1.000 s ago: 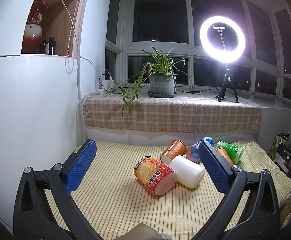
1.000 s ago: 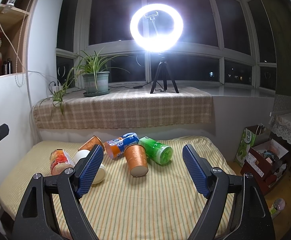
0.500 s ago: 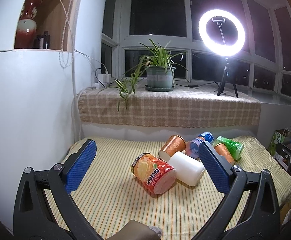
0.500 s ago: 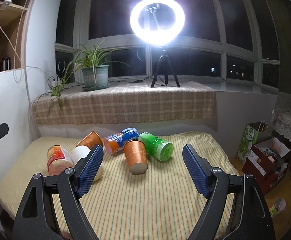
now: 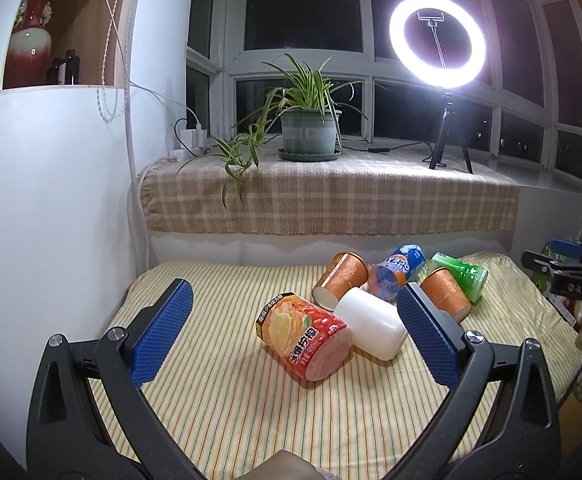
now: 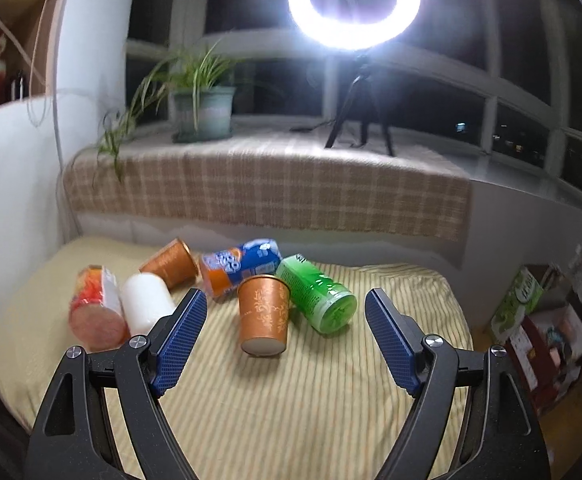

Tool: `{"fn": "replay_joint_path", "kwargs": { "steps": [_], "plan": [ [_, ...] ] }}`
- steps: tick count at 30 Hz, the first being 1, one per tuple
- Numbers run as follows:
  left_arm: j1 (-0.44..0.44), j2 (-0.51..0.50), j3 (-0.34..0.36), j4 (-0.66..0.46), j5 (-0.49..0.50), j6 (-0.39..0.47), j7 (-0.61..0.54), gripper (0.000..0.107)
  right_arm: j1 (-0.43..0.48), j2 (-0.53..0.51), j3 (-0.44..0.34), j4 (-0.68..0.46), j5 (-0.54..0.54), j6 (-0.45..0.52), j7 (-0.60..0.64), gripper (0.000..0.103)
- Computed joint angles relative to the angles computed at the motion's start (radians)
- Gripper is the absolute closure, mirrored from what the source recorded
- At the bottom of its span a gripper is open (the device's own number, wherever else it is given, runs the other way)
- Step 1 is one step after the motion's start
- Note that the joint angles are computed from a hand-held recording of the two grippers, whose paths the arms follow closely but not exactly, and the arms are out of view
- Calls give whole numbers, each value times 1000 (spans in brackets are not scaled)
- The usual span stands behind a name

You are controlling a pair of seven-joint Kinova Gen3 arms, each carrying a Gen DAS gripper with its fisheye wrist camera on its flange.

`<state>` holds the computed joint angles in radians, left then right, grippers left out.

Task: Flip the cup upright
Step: 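Move the right gripper to the lying green tea bottle and close on it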

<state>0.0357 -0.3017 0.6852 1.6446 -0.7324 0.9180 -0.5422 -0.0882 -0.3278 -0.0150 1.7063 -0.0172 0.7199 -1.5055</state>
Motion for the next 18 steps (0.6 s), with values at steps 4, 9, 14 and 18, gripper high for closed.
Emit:
{"fn": "replay_joint_path", "kwargs": {
  "steps": [4, 9, 14, 18],
  "plan": [
    [17, 6, -22, -4, 22, -1, -22, 4, -48, 112, 117, -114, -118, 112, 159, 22],
    [28, 13, -33, -10, 24, 20, -38, 4, -4, 267, 167, -284, -216, 284, 317, 22],
    [63, 21, -81, -22, 61, 33, -71, 4, 87, 442, 151, -491, -286, 487, 412, 22],
    [95, 31, -119, -36, 102, 50, -102, 4, 231, 576, -15, -663, -271, 650, 421, 22]
  ]
}}
